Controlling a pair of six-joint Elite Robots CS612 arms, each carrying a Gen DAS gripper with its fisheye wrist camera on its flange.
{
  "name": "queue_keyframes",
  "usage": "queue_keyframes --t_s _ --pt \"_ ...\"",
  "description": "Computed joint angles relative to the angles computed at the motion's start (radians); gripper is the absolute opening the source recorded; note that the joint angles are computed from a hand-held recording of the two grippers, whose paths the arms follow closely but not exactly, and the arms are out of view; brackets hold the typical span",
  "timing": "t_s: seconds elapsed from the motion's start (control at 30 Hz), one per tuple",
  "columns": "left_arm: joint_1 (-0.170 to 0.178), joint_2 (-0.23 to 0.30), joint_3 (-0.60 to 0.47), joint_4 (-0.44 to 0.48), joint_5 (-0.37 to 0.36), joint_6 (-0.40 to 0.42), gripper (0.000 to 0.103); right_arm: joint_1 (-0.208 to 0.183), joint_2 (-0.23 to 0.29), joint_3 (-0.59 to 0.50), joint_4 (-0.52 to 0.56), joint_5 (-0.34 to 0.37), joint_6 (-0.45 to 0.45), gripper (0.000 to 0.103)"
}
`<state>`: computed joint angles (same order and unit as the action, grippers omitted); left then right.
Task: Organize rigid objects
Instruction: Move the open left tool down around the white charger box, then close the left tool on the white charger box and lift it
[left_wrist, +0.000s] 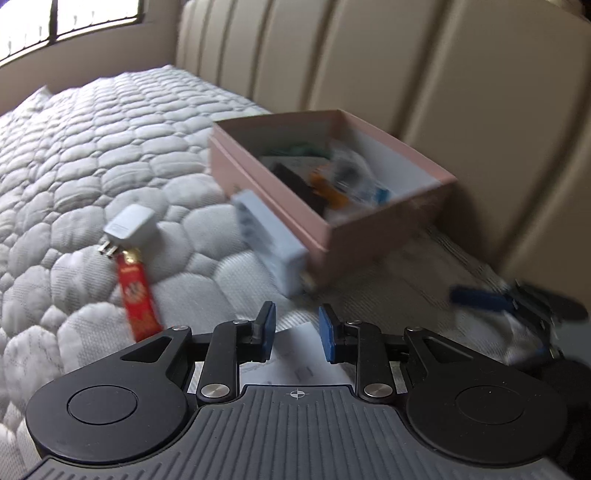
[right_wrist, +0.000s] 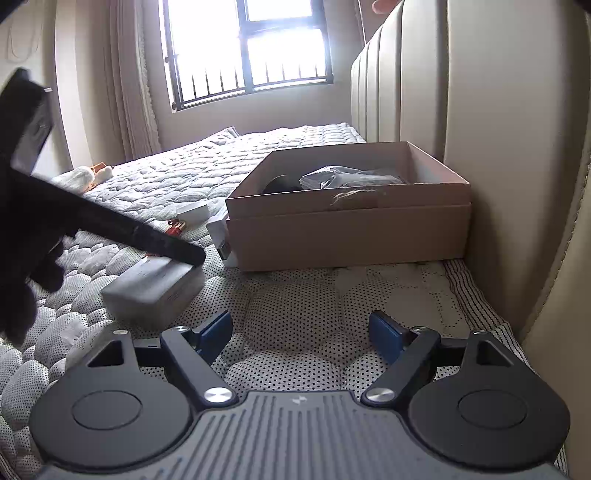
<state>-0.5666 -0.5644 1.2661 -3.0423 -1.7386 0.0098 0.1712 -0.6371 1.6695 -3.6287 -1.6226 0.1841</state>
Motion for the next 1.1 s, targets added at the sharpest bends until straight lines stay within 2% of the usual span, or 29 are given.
queue_keyframes --t_s 0.1,0.2,0.3,0.47,0.53,0.67,0.8,0.87,0.97,1.03,1.1 --pt "-0.02 -0.018 0.045 -0.036 0.05 0.069 0.03 0.001 0.001 0.002 -0.01 -0.001 -0.002 0.082" --pt "-0.034 -0.026 0.067 -0.049 0.077 0.095 0.038 0.001 -0.001 0.003 -0.009 -0.002 0.001 0.082" --pt "-0.045 -0.041 0.091 -0.073 0.118 0.075 0.039 0.001 -0.001 0.006 -0.014 -0.008 0.007 0.082" --pt "-0.038 -0.077 0.161 -0.159 0.146 0.038 0.039 -0.001 -0.003 0.014 -0.028 -0.007 0.026 0.082" --pt "-0.028 -0.088 0.182 -0.17 0.155 -0.024 0.039 -0.003 -0.003 0.014 -0.024 0.001 0.03 0.082" --pt "0.006 -0.097 0.214 -0.188 0.139 -0.206 0.037 -0.006 -0.003 0.012 -0.02 0.009 0.036 0.082" --pt "0.035 -0.096 0.228 -0.167 0.001 -0.278 0.037 -0.006 -0.002 0.012 -0.022 0.007 0.035 0.082" --pt "0.033 -0.094 0.232 -0.177 -0.043 -0.261 0.04 -0.005 -0.002 0.012 -0.018 0.007 0.034 0.082" --pt "0.009 -0.101 0.241 -0.167 -0.002 -0.166 0.046 -0.004 -0.002 0.011 -0.014 0.002 0.032 0.082" --pt "-0.007 -0.107 0.246 -0.157 0.032 -0.099 0.054 -0.003 -0.002 0.01 -0.013 -0.004 0.031 0.082" --pt "-0.022 -0.109 0.245 -0.13 0.06 -0.031 0.055 -0.002 -0.002 0.01 -0.013 -0.007 0.03 0.082"
